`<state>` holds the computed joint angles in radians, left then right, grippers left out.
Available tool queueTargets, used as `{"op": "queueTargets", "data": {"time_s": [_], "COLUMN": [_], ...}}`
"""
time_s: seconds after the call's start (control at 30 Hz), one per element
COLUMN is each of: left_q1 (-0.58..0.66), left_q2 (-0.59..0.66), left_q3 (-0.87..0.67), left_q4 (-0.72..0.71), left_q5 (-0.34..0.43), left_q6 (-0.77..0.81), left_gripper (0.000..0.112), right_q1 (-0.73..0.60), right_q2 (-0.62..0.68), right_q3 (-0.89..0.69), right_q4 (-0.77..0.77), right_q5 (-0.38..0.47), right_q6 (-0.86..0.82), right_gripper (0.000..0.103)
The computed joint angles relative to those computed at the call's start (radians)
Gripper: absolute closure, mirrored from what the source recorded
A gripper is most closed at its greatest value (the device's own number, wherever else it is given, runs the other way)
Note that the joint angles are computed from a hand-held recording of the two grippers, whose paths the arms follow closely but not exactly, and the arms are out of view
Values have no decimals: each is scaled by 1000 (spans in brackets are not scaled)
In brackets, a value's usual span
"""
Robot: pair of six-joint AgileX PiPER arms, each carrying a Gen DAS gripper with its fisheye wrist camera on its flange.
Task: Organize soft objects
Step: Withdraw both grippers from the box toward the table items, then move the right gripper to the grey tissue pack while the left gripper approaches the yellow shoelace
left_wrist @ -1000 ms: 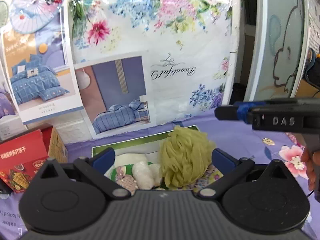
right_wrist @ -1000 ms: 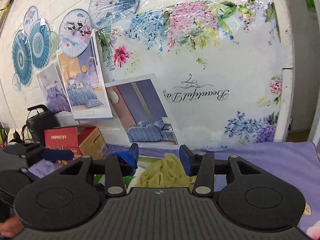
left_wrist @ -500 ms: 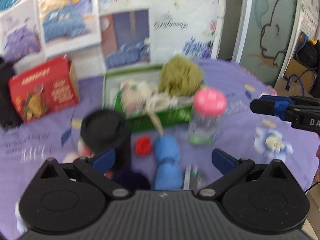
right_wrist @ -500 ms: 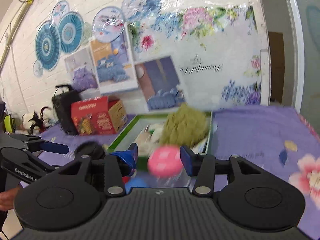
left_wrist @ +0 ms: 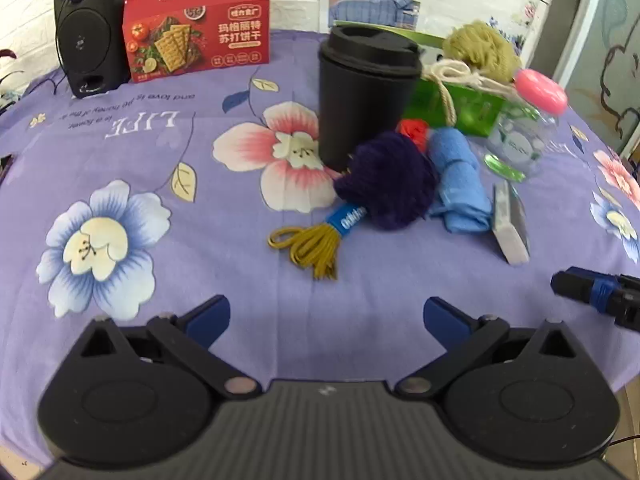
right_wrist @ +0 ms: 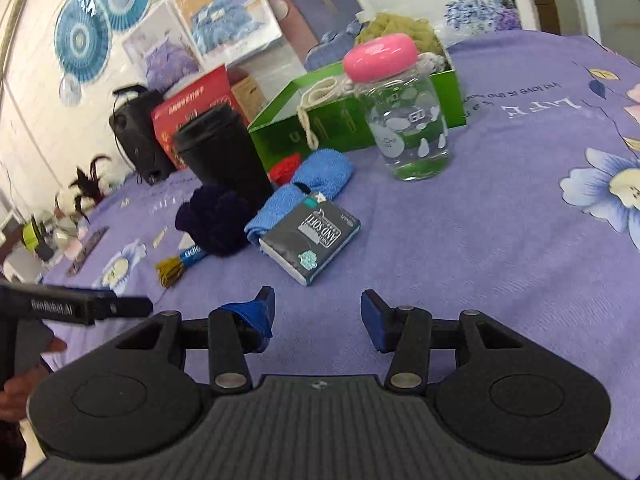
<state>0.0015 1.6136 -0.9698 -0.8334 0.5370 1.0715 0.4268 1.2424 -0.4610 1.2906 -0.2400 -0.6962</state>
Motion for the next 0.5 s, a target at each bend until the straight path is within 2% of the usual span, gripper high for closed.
{"op": "queueTargets", "data": {"time_s": [0.07,0.2,0.33,0.4,0.5], "left_q1": [-10,-24,-30,-30,-35], "left_q2": [22,62,80,86,82], "left_q3": [-17,-66,-86,-95,-91], "left_q4": [-4,-20,-34,-27,-19], "left_q5": [-25,-21,-15,-5,-14], "left_q6": [-7,-9,-2,-13,-18], "left_gripper": [10,10,10,10,10], "right_q1": [9,21,12,27,49], "right_q2": [33,98,145,185,230], "right_q3": [-43,-111,-161,-200,-236], "right_q4": [96,228,283,369,412], "right_q5": [-3,-23,-12,-45,-113], "right_q6": [-142,-369,-491,-595,-664], "right_gripper": [71,71,71,71,70]}}
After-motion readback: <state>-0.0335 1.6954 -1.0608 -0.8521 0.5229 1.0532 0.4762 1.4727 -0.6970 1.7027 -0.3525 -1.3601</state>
